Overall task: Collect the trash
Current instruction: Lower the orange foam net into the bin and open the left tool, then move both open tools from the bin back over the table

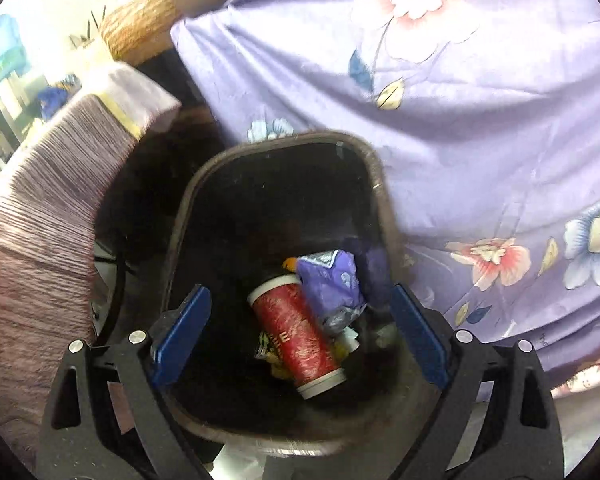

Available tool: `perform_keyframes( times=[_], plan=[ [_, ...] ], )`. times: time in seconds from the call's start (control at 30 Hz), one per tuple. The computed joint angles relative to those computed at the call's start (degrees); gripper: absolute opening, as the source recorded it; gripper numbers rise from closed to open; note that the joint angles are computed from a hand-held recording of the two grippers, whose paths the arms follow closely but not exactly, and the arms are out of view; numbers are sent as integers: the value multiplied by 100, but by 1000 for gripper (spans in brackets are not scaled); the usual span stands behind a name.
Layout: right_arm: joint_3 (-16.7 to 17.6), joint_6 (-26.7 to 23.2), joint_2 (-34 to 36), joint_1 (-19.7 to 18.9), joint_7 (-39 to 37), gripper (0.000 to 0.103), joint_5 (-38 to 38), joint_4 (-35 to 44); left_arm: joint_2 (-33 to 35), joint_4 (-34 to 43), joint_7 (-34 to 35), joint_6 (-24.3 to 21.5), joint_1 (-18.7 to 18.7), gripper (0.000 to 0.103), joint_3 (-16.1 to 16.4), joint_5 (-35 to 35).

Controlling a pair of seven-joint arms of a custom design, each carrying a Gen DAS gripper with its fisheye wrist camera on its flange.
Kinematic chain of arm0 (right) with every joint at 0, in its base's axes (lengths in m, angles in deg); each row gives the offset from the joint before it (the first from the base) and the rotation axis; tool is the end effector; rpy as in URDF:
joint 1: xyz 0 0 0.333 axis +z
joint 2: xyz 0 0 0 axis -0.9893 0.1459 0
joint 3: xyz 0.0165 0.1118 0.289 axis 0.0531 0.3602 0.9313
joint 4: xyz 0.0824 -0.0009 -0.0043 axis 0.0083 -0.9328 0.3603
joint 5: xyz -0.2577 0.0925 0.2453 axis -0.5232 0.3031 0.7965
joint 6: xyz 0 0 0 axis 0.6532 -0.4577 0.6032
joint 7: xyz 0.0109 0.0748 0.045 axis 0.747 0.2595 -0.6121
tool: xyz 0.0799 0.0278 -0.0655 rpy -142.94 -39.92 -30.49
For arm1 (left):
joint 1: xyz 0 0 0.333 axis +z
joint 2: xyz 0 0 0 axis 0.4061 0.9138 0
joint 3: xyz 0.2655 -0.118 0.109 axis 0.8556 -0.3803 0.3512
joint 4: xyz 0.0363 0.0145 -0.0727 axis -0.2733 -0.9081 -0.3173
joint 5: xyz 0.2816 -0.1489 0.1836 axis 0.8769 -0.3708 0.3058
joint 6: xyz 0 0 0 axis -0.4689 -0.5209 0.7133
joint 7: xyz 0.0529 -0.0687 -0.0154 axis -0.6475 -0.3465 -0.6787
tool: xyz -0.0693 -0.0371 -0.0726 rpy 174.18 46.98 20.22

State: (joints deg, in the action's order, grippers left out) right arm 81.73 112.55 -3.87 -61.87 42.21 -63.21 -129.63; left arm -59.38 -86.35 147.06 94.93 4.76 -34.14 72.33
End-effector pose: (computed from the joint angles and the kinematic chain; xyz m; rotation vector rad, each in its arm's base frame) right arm 0.6277 0.2310 0.5100 -1.6585 1.9214 -0.4692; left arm 0.5406 -0.3404 0.6378 -1.4974 2.1785 -1.0215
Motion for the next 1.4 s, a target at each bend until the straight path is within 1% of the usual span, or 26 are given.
perform_keyframes(
  times=[0.1,0.2,0.27,0.43,0.6,0.8,0.93,1.03,1.07,1.1,1.13,1.2,1.23,1.3,1.37,1.4],
  plan=[
    [-201,165,-448,122,489,90,-552,-457,306,322,64,-184,-98,18,-38,59],
    [-252,202,-835,79,938,90,-1101,-818,678,699,55,-385,-266,18,-20,237],
    [-203,166,-1051,-23,1155,90,-1323,-998,932,958,42,-529,-359,18,-5,280],
    [-56,234,-1509,-358,1599,90,-1575,-1487,1443,1509,16,-842,-591,18,77,430],
    [80,303,-1732,-626,1692,90,-1514,-1770,2029,2245,-56,-1317,-806,18,207,593],
    [180,424,-1844,-761,1847,90,-1567,-1926,2843,3326,43,-1902,-1086,18,368,790],
    [228,417,-1885,-796,1953,90,-1677,-1967,3345,4048,108,-2334,-1217,20,470,795],
    [250,350,-1939,-823,2024,90,-1780,-1998,3470,4210,126,-2442,-1245,28,510,755],
    [255,332,-1942,-833,2037,90,-1795,-1993,3419,4112,134,-2389,-1251,37,528,777],
    [257,320,-1957,-843,2054,90,-1802,-2003,3347,3973,141,-2281,-1259,45,546,820],
    [258,313,-1972,-854,2084,90,-1805,-2011,3254,3797,145,-2141,-1258,50,552,858],
    [262,325,-1994,-874,2103,90,-1784,-2028,3085,3491,125,-1908,-1246,67,543,907],
    [262,324,-1988,-879,2055,90,-1734,-2017,3097,3509,124,-1862,-1245,70,536,921],
    [272,279,-1977,-886,2039,90,-1736,-1981,2965,3316,109,-1703,-1223,81,503,922],
    [282,255,-1984,-889,2088,90,-1798,-1960,2806,3093,75,-1509,-1225,89,496,967],
    [282,252,-1982,-891,2088,90,-1811,-1948,2719,2963,24,-1389,-1246,91,518,1037]
  ],
)
